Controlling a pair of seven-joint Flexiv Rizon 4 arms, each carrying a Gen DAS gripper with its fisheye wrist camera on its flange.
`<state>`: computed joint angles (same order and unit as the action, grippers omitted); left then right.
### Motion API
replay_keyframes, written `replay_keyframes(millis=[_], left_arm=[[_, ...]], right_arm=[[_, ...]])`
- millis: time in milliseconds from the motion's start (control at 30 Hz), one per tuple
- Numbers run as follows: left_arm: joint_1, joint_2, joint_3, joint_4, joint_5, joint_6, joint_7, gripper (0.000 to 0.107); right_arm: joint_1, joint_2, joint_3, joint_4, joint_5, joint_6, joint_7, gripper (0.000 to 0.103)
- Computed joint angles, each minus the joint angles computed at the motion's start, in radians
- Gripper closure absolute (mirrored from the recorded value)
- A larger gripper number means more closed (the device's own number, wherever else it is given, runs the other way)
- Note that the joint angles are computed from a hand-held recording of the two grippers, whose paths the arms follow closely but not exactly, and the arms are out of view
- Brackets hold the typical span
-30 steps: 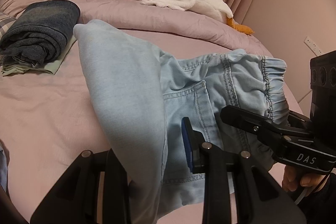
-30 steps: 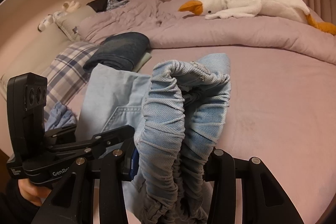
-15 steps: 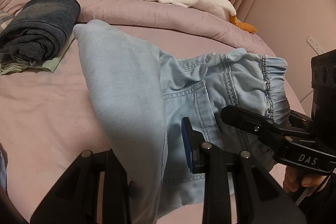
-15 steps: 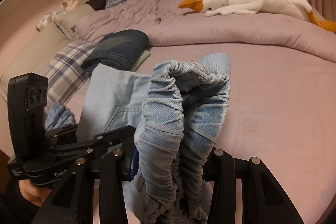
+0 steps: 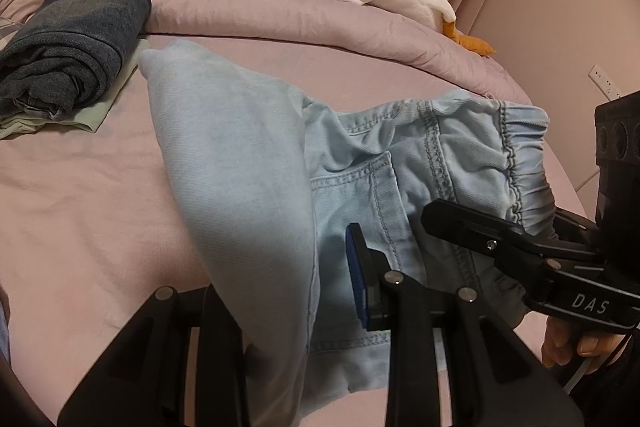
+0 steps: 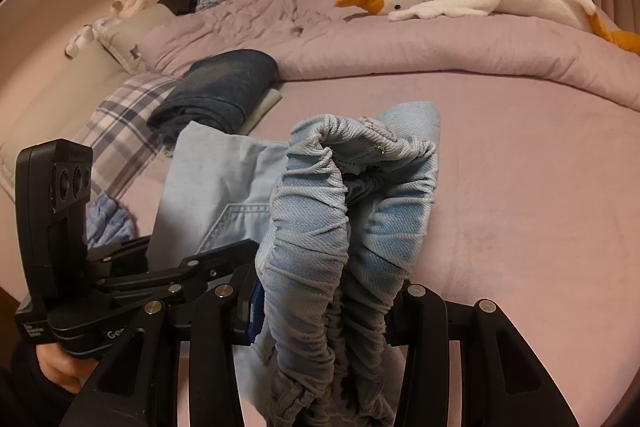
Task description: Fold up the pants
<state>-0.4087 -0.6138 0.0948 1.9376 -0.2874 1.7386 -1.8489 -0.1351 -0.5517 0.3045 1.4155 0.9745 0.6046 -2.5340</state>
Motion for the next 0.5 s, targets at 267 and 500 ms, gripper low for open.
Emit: replay_keyframes(millis=[267,500], left_arm=[[0.023,-0.01,-0.016,-0.012,0.009,-0.014,0.006,0.079],[0.037,-0.015,-0.027,-0.017,0.015,-0.021,0.006,0.079]], right_arm=[[0.009,-0.013,-0.002,-0.01,-0.016,-0.004,0.023,0.057],[0.014,-0.023,0.0,-0.018,-0.03,-0.004,0.039,0.057]])
